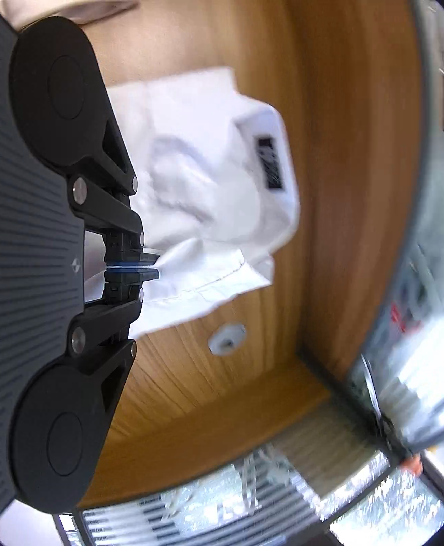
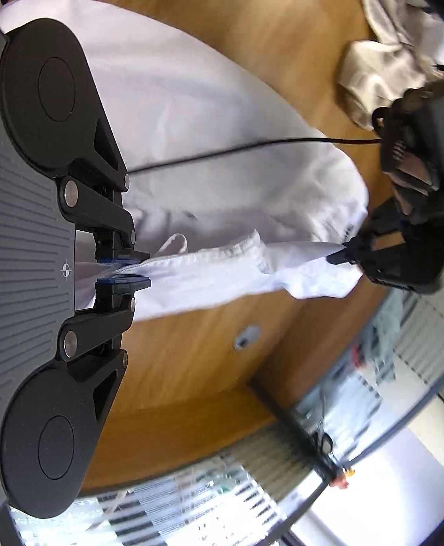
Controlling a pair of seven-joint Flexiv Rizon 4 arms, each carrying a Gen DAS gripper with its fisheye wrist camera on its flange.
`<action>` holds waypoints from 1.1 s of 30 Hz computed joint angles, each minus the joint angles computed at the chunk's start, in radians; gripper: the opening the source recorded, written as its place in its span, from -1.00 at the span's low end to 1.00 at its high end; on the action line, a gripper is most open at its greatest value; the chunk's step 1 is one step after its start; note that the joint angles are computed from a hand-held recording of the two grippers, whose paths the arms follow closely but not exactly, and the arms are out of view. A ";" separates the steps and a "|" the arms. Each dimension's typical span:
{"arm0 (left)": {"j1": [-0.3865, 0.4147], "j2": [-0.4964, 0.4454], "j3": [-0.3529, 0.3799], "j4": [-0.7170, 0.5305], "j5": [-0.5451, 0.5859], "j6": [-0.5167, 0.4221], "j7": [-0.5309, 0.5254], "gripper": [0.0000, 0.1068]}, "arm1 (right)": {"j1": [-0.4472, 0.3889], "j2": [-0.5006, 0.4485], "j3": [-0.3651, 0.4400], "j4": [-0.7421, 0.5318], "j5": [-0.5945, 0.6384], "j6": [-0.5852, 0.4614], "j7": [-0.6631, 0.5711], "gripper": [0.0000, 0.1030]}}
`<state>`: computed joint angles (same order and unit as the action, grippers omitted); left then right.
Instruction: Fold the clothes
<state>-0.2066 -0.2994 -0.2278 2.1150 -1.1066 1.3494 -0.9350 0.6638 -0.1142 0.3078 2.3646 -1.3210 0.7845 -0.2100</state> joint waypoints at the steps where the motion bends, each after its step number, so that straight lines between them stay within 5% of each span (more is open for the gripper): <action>1: 0.001 -0.006 -0.001 0.004 -0.010 0.005 0.002 -0.98 | 0.005 -0.013 0.001 -0.002 -0.006 -0.004 -0.003 -0.80; 5: 0.008 -0.022 -0.023 0.020 -0.089 0.034 0.041 -0.97 | 0.022 -0.053 -0.004 -0.004 -0.026 -0.009 0.013 -0.79; 12: -0.055 0.039 -0.030 0.004 -0.480 0.054 0.312 -0.98 | 0.037 0.025 0.021 -0.022 0.047 -0.076 -0.051 -0.90; 14: -0.080 0.041 -0.003 0.007 -0.449 0.067 0.296 -0.98 | 0.036 0.041 0.029 -0.036 0.078 -0.082 -0.077 -0.90; 19: -0.076 -0.010 0.061 0.033 -0.161 0.036 0.007 -0.96 | 0.033 -0.031 0.016 -0.043 0.113 0.009 -0.112 -0.88; 25: -0.051 0.011 0.025 0.051 -0.135 0.057 0.040 -0.87 | 0.026 -0.060 -0.011 -0.039 0.104 0.087 -0.093 -0.74; 33: -0.083 0.211 0.072 0.148 -0.113 -0.089 0.193 -0.86 | 0.009 -0.049 -0.025 -0.015 0.059 0.149 -0.019 -0.70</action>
<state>-0.2896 -0.0889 -0.1558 2.2628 -1.2196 1.2607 -0.7417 0.6732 -0.1634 0.2831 2.3494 -1.2622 0.9332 -0.2295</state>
